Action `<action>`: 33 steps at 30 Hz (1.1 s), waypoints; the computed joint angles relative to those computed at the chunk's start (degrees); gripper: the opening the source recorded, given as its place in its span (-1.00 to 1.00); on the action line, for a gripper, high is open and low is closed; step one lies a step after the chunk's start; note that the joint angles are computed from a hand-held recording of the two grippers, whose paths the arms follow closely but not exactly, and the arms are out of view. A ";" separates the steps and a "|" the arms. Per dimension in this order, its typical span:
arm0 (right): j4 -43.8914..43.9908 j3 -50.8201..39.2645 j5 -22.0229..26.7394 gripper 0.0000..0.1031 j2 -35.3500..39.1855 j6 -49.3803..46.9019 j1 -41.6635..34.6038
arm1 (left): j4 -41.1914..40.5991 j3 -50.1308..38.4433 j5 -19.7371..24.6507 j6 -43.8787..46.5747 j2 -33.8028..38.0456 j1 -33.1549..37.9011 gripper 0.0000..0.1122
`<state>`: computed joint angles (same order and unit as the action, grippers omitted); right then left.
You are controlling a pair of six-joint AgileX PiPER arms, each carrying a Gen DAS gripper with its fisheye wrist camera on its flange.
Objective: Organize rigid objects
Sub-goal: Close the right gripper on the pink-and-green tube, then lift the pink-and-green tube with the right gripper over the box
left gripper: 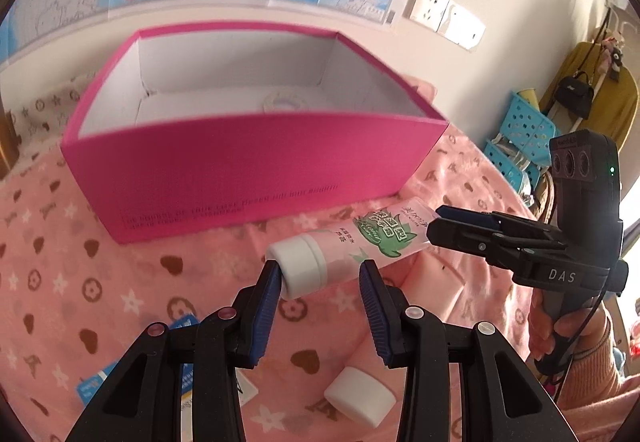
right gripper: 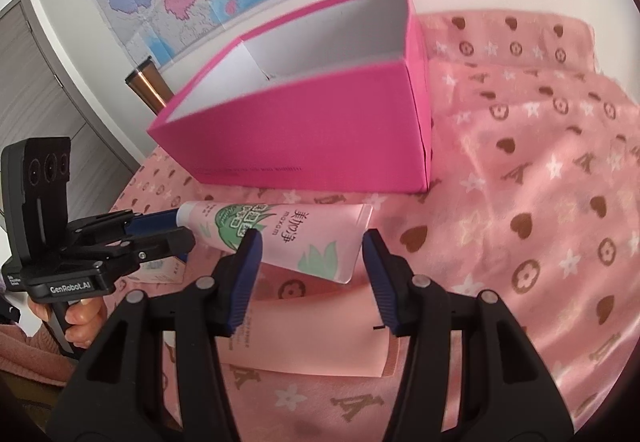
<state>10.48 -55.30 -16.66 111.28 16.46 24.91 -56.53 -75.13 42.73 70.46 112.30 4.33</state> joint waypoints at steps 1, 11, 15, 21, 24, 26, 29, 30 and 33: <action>0.98 0.32 -0.26 0.07 -0.44 -1.04 0.22 | -0.36 -0.20 0.34 0.30 -0.32 0.19 -0.28; 13.80 2.44 -1.88 0.07 -5.98 -14.63 2.66 | -3.37 -0.77 1.04 2.53 -3.23 0.52 -0.28; 17.35 2.21 -1.96 0.07 -7.32 -18.93 3.16 | -3.95 -1.67 1.57 2.74 -3.44 0.61 -0.28; 21.00 1.10 -1.68 0.07 -8.25 -24.04 3.46 | -5.01 -2.63 1.11 3.61 -3.91 0.64 -0.28; 22.00 0.40 -1.44 0.07 -8.40 -25.64 3.38 | -5.29 -3.24 0.65 3.69 -3.86 0.51 -0.28; 23.51 -0.34 -1.10 0.07 -8.46 -27.73 3.30 | -5.36 -3.83 0.38 3.58 -3.87 0.31 -0.28; 24.21 -1.43 -0.48 0.07 -8.26 -29.07 2.79 | -5.79 -4.42 0.04 3.81 -3.96 0.11 -0.28; 24.11 -1.68 -0.34 0.07 -8.19 -29.08 2.63 | -5.81 -4.78 -0.15 3.83 -3.83 -0.02 -0.28; 22.03 -2.49 0.29 0.07 -7.87 -27.32 1.77 | -5.48 -6.13 -0.46 3.25 -3.13 -0.33 -0.28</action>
<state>32.51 -57.79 -16.37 103.41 -10.87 26.68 -62.01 -81.27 42.27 73.71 109.17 4.01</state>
